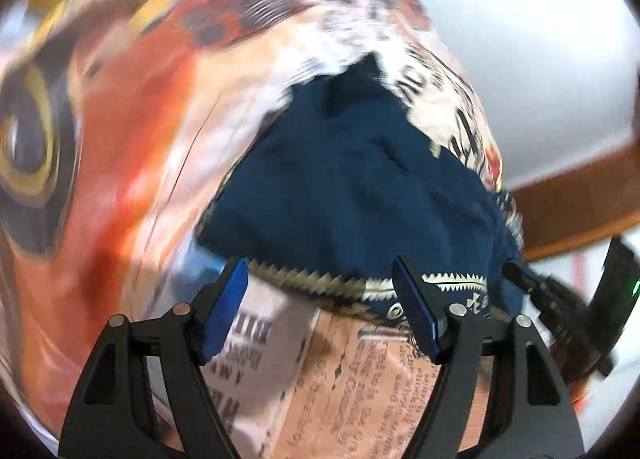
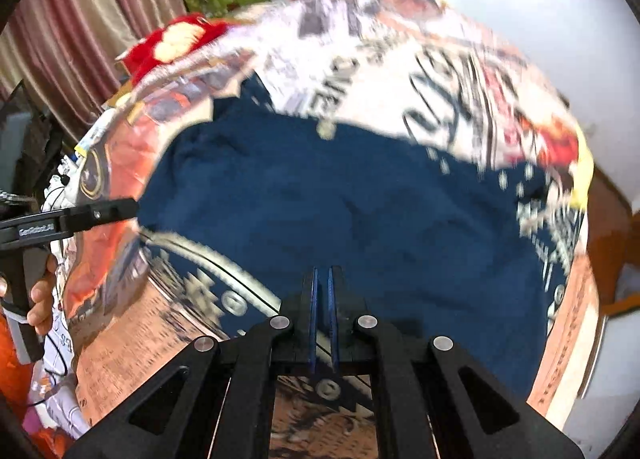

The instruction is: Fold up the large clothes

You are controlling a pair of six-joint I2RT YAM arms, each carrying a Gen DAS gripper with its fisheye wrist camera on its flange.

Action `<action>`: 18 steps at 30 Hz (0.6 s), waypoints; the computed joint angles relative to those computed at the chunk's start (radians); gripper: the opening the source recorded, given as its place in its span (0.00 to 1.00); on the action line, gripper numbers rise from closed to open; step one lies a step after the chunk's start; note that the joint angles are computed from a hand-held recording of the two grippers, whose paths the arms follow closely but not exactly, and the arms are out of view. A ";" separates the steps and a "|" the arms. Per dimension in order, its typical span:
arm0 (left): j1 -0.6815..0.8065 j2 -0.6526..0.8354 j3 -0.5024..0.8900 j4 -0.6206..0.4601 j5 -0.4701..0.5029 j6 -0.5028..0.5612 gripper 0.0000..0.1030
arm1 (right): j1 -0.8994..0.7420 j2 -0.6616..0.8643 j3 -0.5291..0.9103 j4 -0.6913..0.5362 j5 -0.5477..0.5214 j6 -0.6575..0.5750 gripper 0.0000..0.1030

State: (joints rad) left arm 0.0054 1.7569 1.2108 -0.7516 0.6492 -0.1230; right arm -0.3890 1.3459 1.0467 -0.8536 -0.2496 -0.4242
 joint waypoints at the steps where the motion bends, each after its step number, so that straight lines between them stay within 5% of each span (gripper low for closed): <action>1: 0.020 0.020 0.000 -0.017 0.037 -0.008 0.71 | 0.020 -0.014 -0.002 0.009 -0.004 0.012 0.01; 8: 0.036 0.158 -0.007 -0.050 0.273 -0.060 0.71 | 0.184 0.071 -0.059 0.098 0.129 0.058 0.01; 18: -0.043 0.313 0.119 0.214 0.327 -0.328 0.78 | 0.102 0.117 -0.045 0.059 0.026 0.036 0.01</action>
State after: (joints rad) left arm -0.0380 2.0698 1.3298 -0.5375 0.9760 -0.4511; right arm -0.2869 1.4628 1.0016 -0.7945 -0.2234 -0.3880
